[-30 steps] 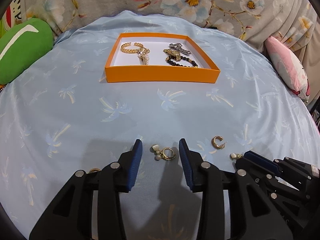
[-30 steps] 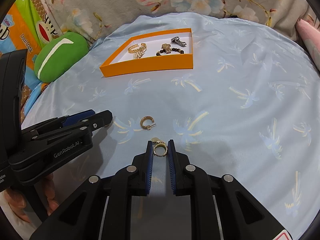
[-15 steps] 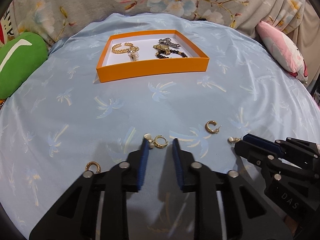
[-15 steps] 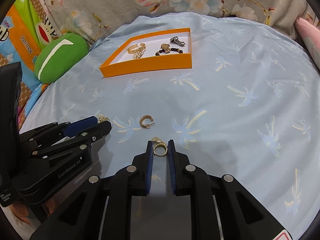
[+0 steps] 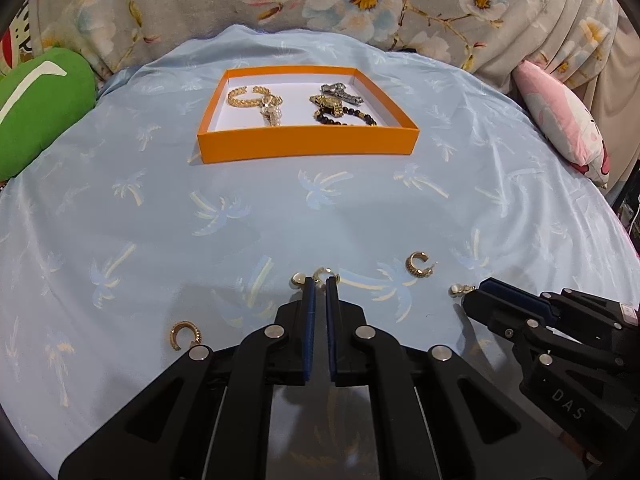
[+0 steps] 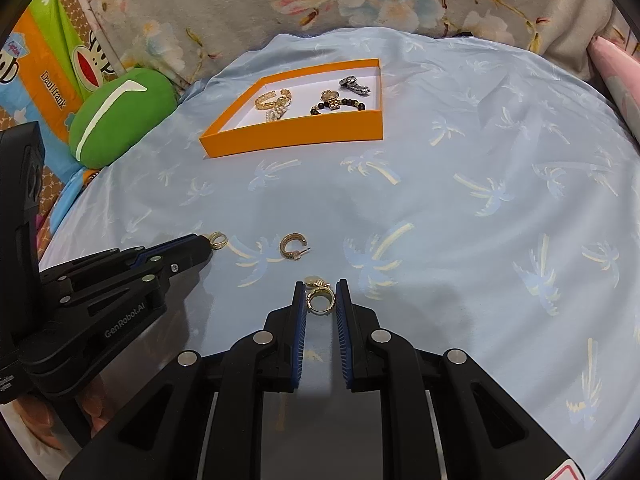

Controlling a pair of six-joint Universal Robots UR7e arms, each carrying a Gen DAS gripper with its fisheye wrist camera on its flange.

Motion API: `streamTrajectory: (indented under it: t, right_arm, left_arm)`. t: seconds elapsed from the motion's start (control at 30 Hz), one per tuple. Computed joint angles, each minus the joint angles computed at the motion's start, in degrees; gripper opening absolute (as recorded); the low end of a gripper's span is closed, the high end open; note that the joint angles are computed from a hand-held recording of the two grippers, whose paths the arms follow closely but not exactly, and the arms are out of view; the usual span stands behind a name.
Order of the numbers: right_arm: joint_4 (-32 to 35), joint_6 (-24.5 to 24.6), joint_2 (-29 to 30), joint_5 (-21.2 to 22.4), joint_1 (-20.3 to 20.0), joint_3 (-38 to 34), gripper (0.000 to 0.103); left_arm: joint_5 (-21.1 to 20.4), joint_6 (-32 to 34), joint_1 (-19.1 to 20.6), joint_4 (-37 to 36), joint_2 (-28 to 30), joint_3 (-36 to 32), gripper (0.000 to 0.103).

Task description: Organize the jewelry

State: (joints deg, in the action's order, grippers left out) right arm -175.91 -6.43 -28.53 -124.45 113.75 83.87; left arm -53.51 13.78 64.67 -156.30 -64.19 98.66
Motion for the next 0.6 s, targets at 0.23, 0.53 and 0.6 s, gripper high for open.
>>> streamTrajectory:
  t: [0.23,0.53,0.6]
  right_arm:
    - [-0.7,0.0,-0.7,1.0,0.0,0.1,0.014]
    - [-1.3,-2.9,-0.5,1.4,1.1,-3.3,0.014]
    - [-1.4,-3.7,-0.3,2.0,1.3,-4.7,0.014]
  left_arm:
    - [-1.4,-0.9,-0.5,0.6,-1.2,-0.2,0.004]
    - [-2.2,-1.0,-1.4,0.8,-1.5,-2.8,0.000]
    - [-2.5,-0.6,-1.5,1.0,-1.4,-4.0,0.000]
